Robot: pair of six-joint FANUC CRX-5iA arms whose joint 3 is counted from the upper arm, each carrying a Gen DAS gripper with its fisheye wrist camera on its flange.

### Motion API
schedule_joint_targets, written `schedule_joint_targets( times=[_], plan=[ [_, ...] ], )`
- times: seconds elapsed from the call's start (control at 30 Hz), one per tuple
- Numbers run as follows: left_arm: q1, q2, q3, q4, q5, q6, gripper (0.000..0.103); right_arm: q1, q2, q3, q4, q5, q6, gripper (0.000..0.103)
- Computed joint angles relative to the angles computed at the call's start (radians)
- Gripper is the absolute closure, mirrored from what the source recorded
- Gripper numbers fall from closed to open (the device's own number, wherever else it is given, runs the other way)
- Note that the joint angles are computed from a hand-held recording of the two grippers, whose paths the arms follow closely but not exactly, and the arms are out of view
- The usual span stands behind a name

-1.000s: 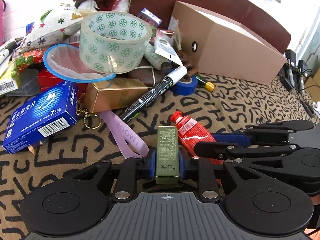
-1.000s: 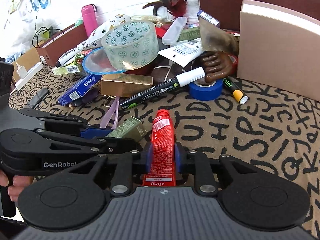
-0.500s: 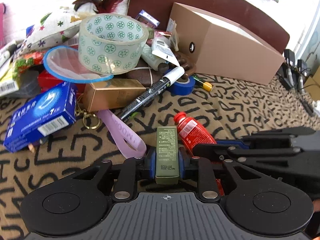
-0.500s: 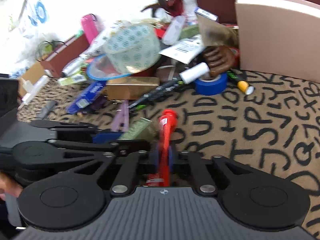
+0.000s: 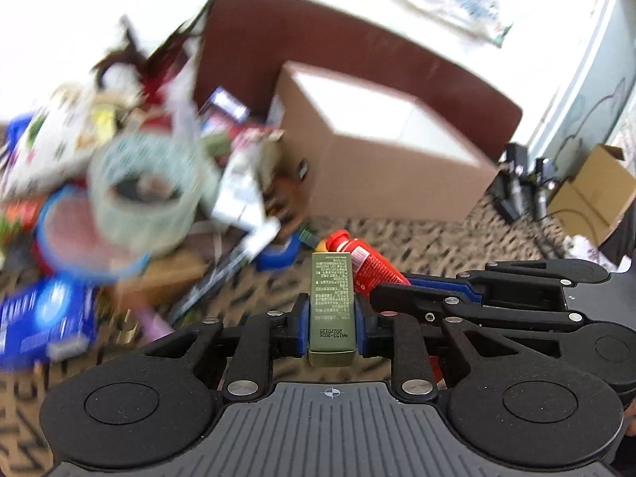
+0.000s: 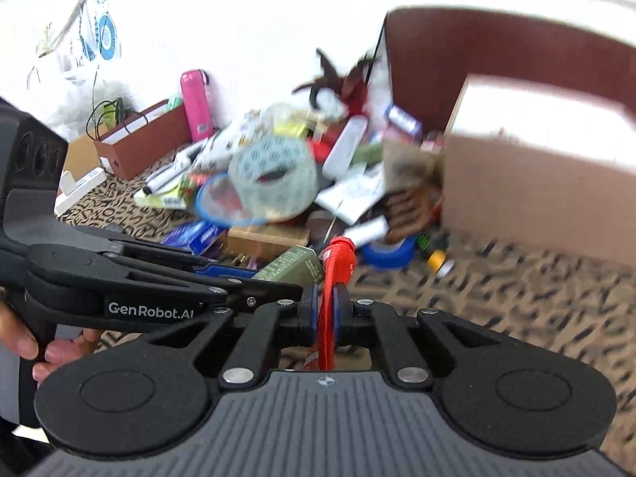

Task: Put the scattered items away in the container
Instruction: 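Carry the green box into the cardboard box and release it with the left tool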

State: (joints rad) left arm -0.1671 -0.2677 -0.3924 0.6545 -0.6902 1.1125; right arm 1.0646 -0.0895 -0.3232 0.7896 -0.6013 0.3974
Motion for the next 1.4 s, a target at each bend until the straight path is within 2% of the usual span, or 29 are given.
schedule_joint_targets(
  times=[0.17,0.3,0.43,0.5,0.53,0.57,0.7,0.8,0.87,0.93,1.03,1.1,1.2,1.3,1.37,1.4],
  plan=[
    [-0.058,0.1,0.145,0.03,0.058,-0.047,0.084,-0.055,-0.016,0.034,0.107,-0.026,0.013,0.094],
    [-0.097,0.217,0.316,-0.035,0.066,0.015,0.084,-0.106,0.004,0.104,0.135,-0.067,0.072,0.094],
    [-0.117,0.354,0.496,-0.071,0.032,0.092,0.084,-0.172,0.048,0.184,0.138,-0.098,0.146,0.095],
    [-0.124,0.435,0.602,-0.099,-0.007,0.14,0.084,-0.213,0.077,0.231,0.102,-0.094,0.194,0.095],
    [-0.126,0.478,0.663,-0.131,-0.032,0.185,0.084,-0.236,0.092,0.256,0.069,-0.083,0.23,0.102],
    [-0.128,0.525,0.727,-0.16,-0.06,0.224,0.084,-0.258,0.114,0.285,0.046,-0.084,0.255,0.103],
    [-0.122,0.726,0.982,-0.196,-0.202,0.333,0.084,-0.327,0.227,0.428,-0.037,-0.168,0.354,0.103],
    [-0.124,0.832,1.115,-0.223,-0.28,0.377,0.083,-0.372,0.305,0.518,-0.102,-0.21,0.404,0.103],
    [-0.122,0.847,1.114,-0.215,-0.289,0.353,0.083,-0.389,0.321,0.536,-0.146,-0.218,0.435,0.103],
    [-0.115,0.802,1.021,-0.174,-0.243,0.274,0.083,-0.388,0.29,0.488,-0.158,-0.196,0.435,0.103],
    [-0.102,0.69,0.823,-0.1,-0.127,0.125,0.082,-0.366,0.175,0.322,-0.134,-0.11,0.401,0.1],
    [-0.092,0.648,0.756,-0.062,-0.11,0.09,0.082,-0.337,0.104,0.236,-0.157,-0.094,0.396,0.1],
    [-0.087,0.611,0.712,-0.06,-0.095,0.084,0.082,-0.274,0.037,0.169,-0.245,-0.186,0.387,0.1],
    [-0.09,0.575,0.674,-0.065,-0.069,0.097,0.065,-0.199,-0.018,0.105,-0.29,-0.294,0.348,0.082],
    [-0.088,0.558,0.651,-0.042,-0.075,0.087,0.065,-0.149,-0.048,0.063,-0.286,-0.352,0.314,0.071],
    [-0.089,0.547,0.639,-0.039,-0.075,0.083,0.068,-0.127,-0.058,0.05,-0.291,-0.383,0.297,0.07]
  ],
)
